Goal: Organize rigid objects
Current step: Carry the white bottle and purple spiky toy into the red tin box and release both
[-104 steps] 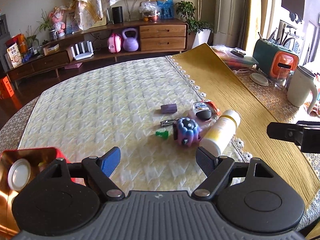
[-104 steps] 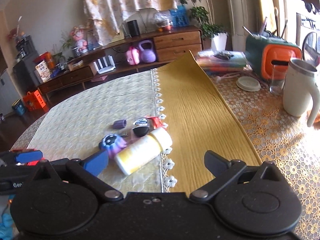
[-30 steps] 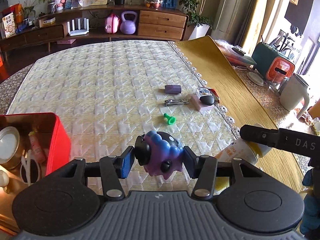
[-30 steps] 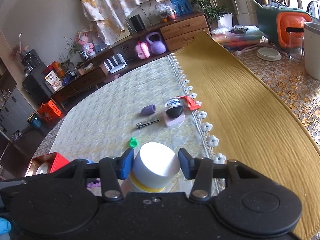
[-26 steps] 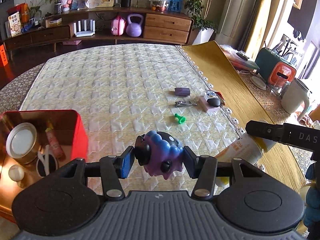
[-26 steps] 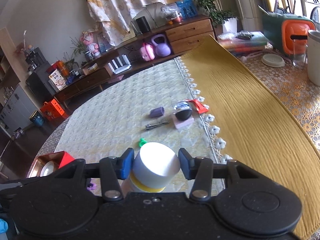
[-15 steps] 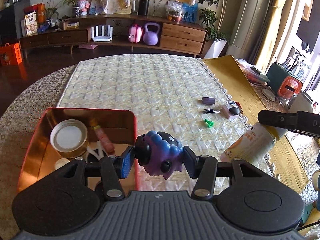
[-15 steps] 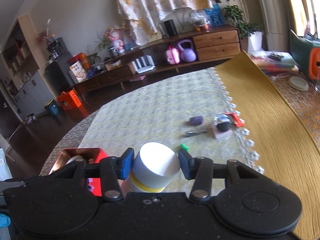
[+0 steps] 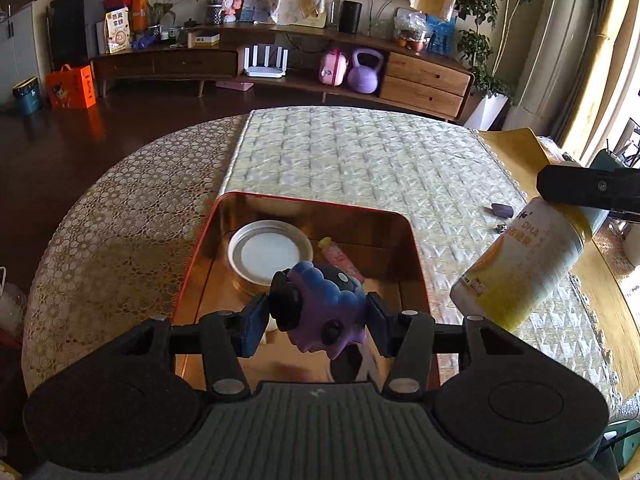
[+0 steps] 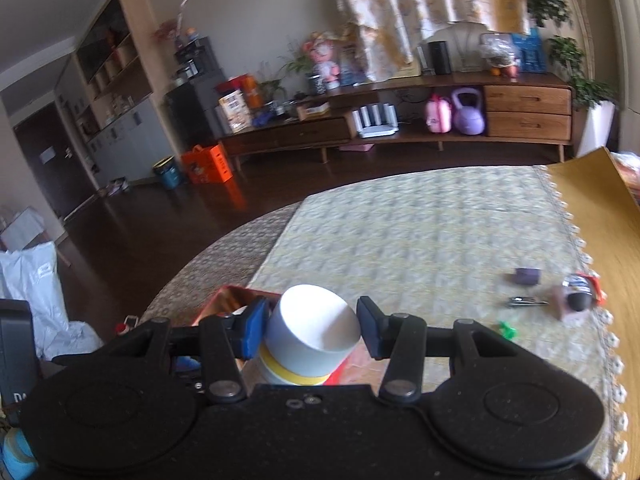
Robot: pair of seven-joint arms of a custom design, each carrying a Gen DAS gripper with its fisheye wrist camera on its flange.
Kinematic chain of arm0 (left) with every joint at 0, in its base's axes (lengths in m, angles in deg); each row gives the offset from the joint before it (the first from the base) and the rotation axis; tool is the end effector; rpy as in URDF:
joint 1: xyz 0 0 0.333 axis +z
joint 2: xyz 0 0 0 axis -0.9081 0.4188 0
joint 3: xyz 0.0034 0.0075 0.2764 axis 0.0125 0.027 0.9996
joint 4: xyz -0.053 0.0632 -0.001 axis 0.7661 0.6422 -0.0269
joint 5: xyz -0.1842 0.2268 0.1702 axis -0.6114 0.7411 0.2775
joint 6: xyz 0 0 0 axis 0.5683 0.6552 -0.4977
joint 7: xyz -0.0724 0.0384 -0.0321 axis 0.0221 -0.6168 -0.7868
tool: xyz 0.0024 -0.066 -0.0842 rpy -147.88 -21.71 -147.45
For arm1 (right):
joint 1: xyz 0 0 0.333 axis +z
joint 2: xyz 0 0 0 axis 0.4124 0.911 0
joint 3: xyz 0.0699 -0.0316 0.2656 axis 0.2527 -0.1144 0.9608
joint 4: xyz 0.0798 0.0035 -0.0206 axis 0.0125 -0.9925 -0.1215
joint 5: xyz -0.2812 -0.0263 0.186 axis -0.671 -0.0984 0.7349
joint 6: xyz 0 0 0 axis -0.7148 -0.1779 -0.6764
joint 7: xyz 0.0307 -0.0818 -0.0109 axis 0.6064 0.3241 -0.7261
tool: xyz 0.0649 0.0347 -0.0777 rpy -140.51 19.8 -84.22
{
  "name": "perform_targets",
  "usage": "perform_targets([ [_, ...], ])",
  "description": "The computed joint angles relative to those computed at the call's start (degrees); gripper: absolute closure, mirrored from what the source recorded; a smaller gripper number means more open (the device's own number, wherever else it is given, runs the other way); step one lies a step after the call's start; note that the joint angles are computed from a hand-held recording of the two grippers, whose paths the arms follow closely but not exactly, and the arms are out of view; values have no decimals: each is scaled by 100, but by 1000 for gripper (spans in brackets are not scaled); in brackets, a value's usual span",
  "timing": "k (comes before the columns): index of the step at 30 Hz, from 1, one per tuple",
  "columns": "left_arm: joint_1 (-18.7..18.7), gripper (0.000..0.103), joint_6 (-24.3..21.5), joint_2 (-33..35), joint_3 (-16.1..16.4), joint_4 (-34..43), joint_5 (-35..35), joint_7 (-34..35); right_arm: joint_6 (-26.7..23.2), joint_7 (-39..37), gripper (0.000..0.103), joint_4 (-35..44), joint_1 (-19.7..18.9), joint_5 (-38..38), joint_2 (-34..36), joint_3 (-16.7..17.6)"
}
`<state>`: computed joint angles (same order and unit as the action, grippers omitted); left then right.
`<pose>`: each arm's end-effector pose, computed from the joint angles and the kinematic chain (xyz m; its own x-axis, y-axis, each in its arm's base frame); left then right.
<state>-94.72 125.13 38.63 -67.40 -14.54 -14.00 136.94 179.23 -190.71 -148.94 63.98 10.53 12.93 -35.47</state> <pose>0.5757 -0.3752 0.3353 -0.3744 -0.9180 0.1304 -0.7072 0.1918 -0.6805 0.5246 0.3872 0.3910 0.0174 -0.9624 -0.2712 -0.5926 0.2085 -0.7780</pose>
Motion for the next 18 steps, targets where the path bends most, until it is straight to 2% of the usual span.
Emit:
perform_targets([
  [3,107,51,-6,12,-8,-54,-39,8,-93,-1026,55,544,-203,750,416,354],
  [9,334,51,44,95,-149,-117,-124,225,-488,-2560,55,1556,-333,1999,1203,692],
  [13,292,51,100,98,-51,-203,-126,270,-807,-3502,55,2230,-471,2803,1711,965],
  [18,180,51,129,191,111,-149,-95,229,-1170,-4325,55,3103,-574,3646,2314,1150],
])
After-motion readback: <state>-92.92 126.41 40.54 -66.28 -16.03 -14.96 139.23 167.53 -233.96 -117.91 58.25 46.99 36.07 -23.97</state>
